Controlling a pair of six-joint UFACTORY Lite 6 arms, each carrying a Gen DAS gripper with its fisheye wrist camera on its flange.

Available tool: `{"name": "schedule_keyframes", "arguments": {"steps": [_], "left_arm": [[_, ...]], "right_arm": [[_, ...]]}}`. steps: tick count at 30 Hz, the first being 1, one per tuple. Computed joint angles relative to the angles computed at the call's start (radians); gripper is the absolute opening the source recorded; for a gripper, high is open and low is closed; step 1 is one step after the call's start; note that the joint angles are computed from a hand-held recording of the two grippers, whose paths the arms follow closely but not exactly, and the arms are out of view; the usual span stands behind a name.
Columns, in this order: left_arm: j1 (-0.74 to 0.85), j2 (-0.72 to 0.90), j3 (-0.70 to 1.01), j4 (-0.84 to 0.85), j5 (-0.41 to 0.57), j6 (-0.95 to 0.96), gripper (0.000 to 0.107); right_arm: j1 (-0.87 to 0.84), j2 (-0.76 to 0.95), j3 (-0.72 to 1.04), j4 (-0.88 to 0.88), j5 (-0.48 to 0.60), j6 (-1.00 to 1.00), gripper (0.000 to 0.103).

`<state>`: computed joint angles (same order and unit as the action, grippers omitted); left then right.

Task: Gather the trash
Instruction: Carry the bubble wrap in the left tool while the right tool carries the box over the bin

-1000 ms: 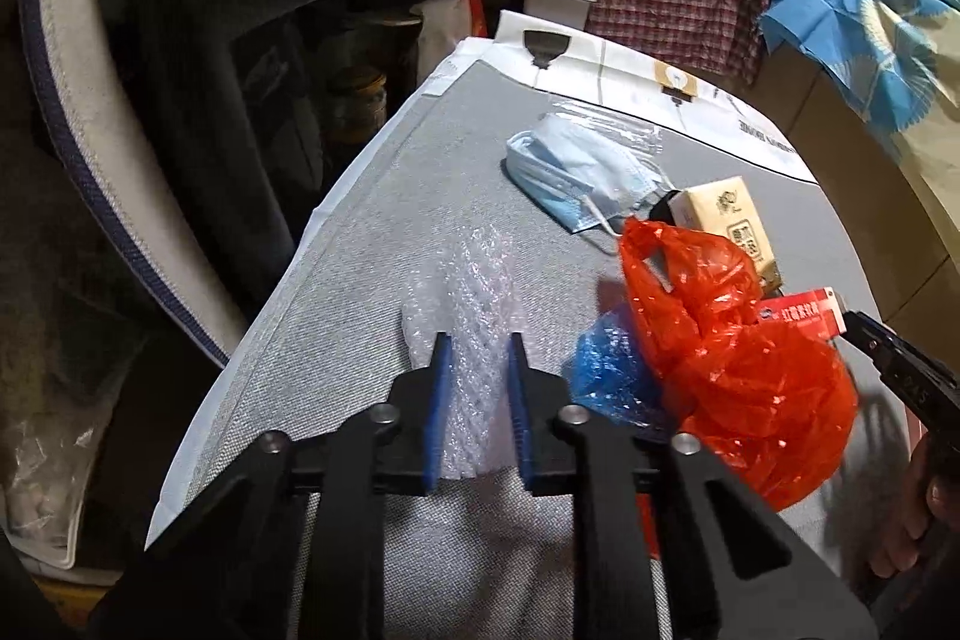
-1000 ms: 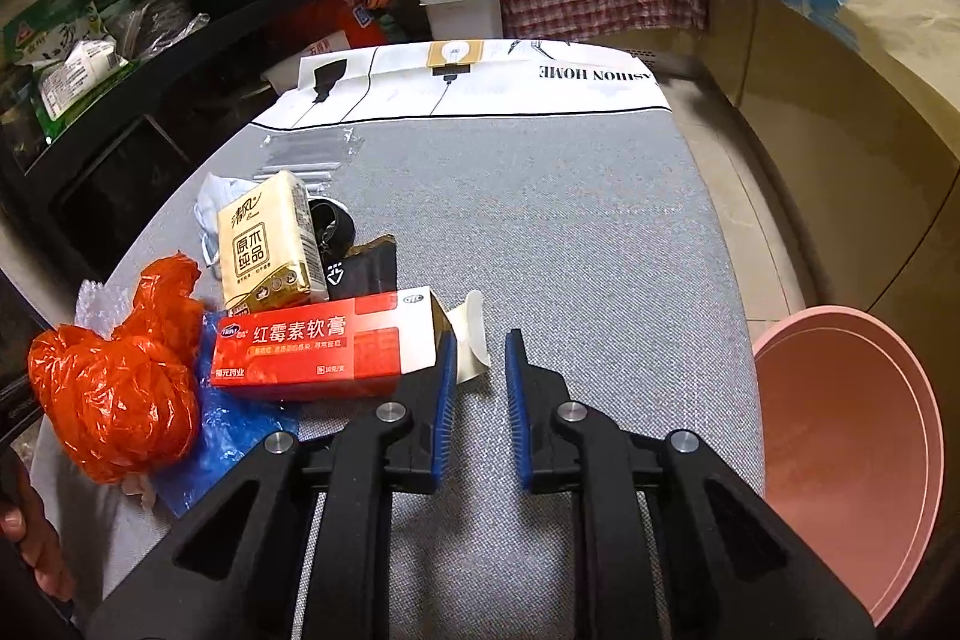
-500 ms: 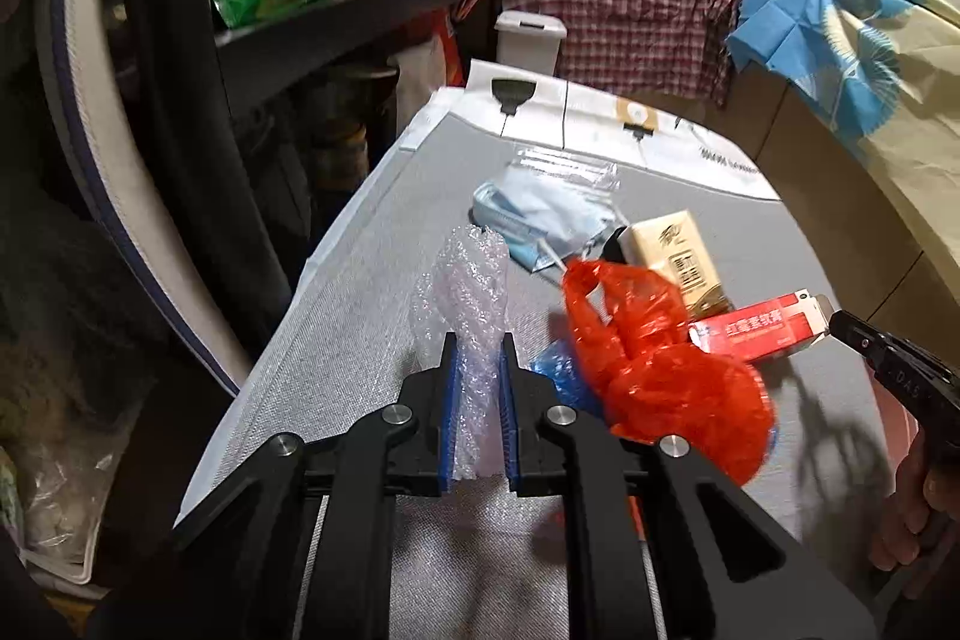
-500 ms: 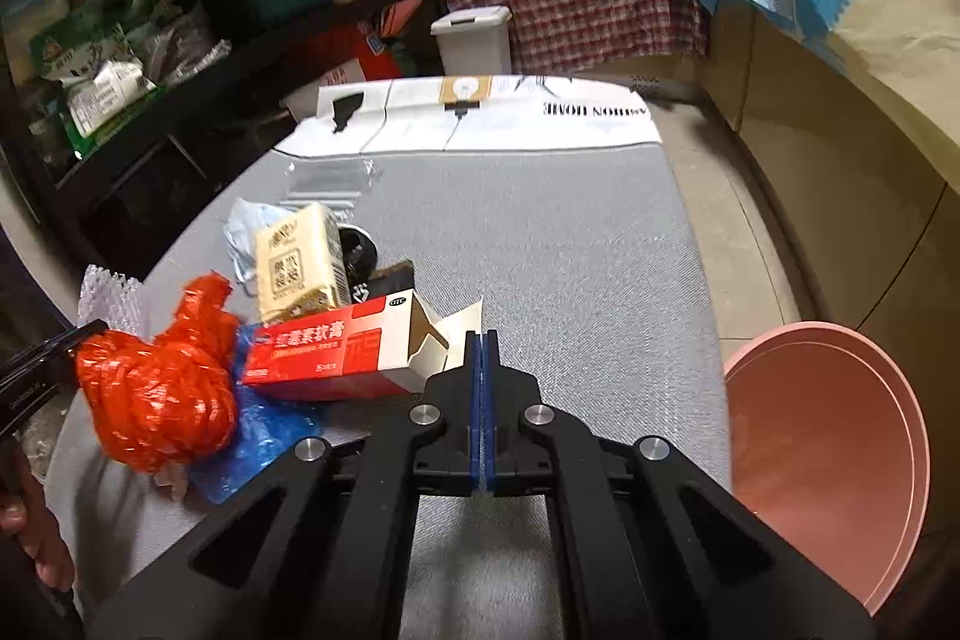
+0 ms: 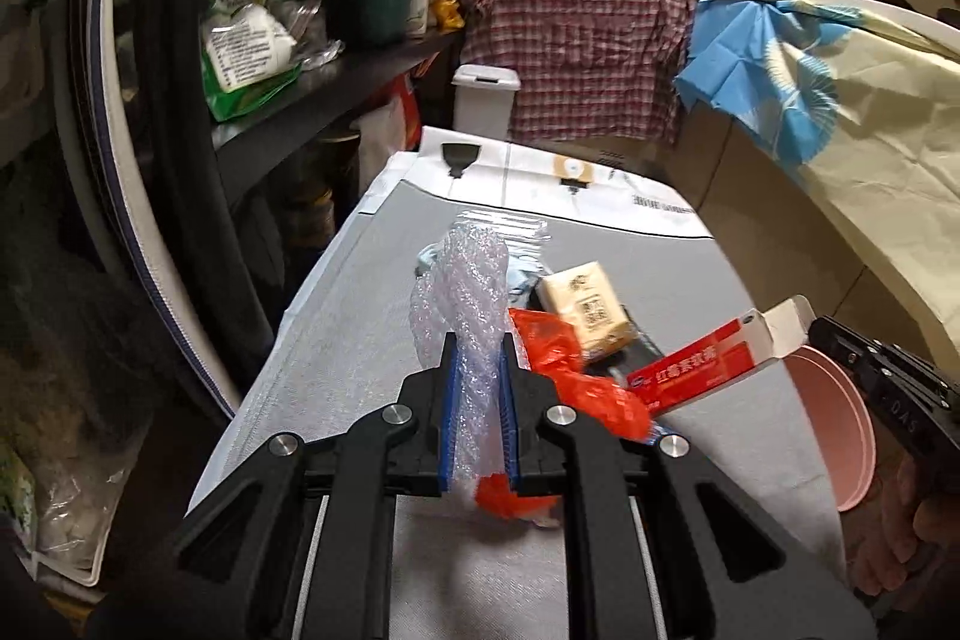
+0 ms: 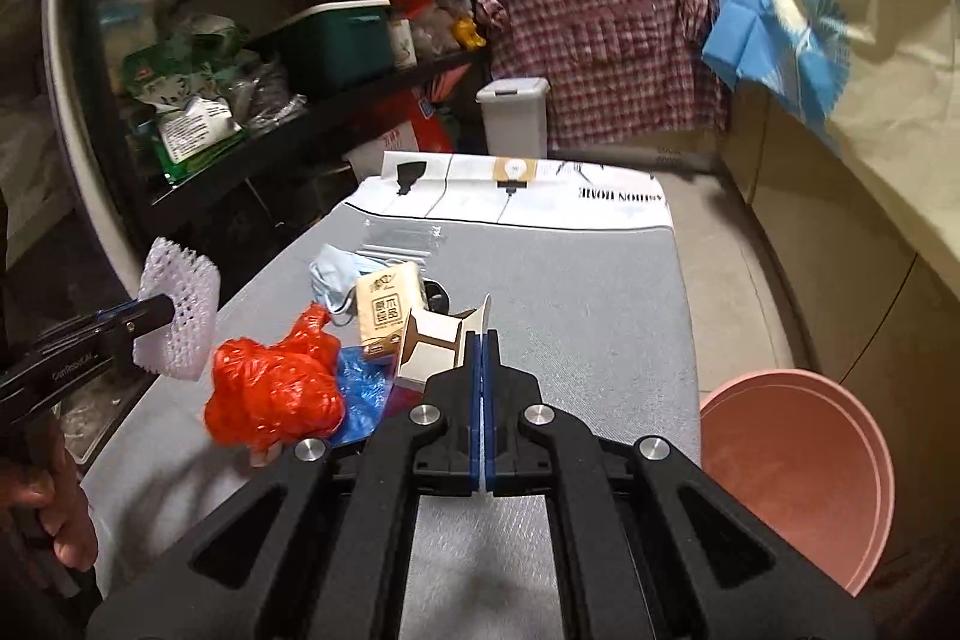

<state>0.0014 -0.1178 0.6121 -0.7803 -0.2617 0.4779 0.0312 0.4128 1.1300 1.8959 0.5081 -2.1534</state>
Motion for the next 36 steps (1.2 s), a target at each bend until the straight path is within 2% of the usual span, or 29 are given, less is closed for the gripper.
{"name": "schedule_keyframes", "arguments": {"steps": [9, 18, 27, 36], "left_arm": [[-0.074, -0.130, -0.083, -0.112, -0.003, 0.114, 0.012], [-0.128, -0.270, -0.137, -0.316, 0.002, 0.296, 0.012], [-0.204, -0.328, -0.155, -0.475, -0.022, 0.447, 0.012], [-0.333, -0.323, -0.137, -0.603, -0.066, 0.527, 0.012]], "right_arm": [[-0.038, -0.180, -0.137, -0.007, 0.036, 0.010, 0.000], [-0.101, -0.377, -0.226, -0.073, 0.042, 0.056, 0.000], [-0.242, -0.481, -0.243, -0.213, 0.114, 0.187, 0.000], [-0.407, -0.516, -0.263, -0.282, 0.222, 0.196, 0.001]]}}
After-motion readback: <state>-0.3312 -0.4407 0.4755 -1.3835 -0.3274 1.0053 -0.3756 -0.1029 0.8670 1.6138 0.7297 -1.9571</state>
